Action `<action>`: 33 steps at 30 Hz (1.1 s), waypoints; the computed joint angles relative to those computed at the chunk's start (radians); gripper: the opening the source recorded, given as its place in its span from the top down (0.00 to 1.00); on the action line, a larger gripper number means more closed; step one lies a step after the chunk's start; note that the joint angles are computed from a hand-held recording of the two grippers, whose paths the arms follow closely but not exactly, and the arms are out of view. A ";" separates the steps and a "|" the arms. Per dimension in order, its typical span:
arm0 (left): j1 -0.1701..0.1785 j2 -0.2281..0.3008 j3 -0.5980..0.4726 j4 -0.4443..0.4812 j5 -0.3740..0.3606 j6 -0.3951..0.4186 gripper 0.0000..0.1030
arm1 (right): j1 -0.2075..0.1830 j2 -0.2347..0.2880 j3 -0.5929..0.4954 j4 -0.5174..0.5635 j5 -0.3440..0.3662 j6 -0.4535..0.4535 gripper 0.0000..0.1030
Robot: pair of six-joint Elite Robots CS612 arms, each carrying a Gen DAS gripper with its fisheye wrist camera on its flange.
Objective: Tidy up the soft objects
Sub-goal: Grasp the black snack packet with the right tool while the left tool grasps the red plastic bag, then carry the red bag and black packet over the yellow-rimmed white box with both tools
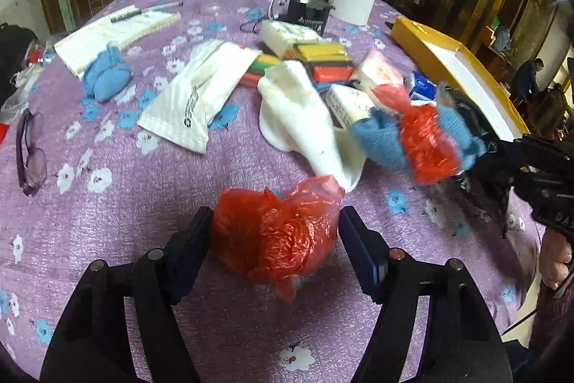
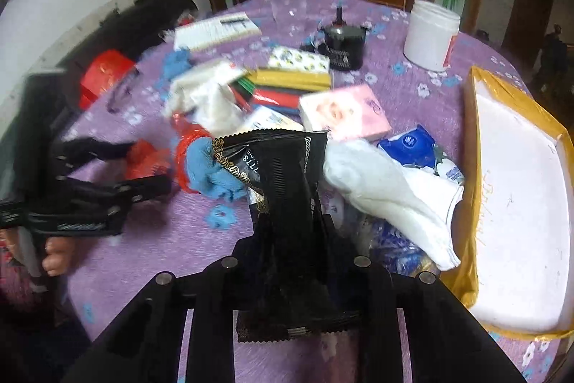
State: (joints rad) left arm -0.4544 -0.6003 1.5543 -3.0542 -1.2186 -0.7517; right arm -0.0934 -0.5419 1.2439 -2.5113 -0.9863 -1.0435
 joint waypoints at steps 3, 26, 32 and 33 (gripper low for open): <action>-0.004 -0.004 0.006 -0.027 0.011 0.016 0.47 | -0.013 -0.011 0.009 0.008 0.045 0.014 0.74; -0.012 0.001 -0.012 0.034 0.046 0.036 0.54 | 0.003 -0.028 0.117 -0.415 -0.222 0.041 0.74; -0.014 -0.003 -0.011 0.012 0.061 0.039 0.55 | -0.021 -0.036 0.107 -0.399 -0.150 0.098 0.74; -0.015 -0.003 -0.012 0.012 0.065 0.040 0.55 | -0.022 -0.039 0.113 -0.408 -0.138 0.081 0.74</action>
